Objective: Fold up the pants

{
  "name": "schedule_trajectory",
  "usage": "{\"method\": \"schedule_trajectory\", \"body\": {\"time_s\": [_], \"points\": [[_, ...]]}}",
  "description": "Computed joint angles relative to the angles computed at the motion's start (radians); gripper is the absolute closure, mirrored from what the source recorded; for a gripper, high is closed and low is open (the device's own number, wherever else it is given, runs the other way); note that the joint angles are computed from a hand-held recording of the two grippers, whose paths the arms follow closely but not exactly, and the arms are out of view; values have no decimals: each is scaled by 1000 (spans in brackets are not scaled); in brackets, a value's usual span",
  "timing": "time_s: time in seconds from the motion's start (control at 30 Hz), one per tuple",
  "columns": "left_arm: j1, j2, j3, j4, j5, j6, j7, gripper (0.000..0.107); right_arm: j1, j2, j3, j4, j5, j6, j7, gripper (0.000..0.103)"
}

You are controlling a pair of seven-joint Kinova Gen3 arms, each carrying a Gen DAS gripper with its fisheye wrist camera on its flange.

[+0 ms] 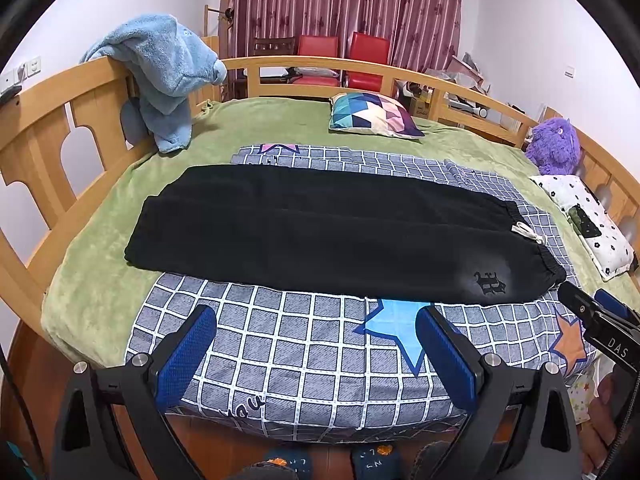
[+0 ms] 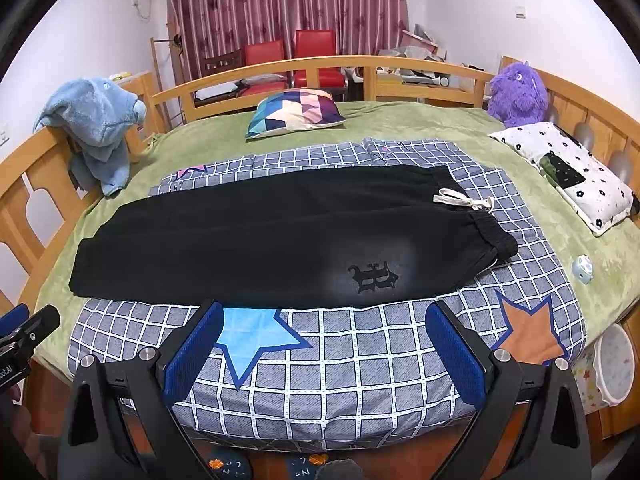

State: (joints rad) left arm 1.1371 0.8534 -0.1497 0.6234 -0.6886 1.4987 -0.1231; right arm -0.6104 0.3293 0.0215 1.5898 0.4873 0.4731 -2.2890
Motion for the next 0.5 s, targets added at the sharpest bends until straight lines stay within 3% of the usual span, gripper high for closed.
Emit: {"method": "schedule_trajectory", "body": {"time_s": [0.5], "points": [[-10, -6, 10, 19, 11, -23, 14, 7, 18, 10, -8, -9, -24, 9, 18, 3]]}}
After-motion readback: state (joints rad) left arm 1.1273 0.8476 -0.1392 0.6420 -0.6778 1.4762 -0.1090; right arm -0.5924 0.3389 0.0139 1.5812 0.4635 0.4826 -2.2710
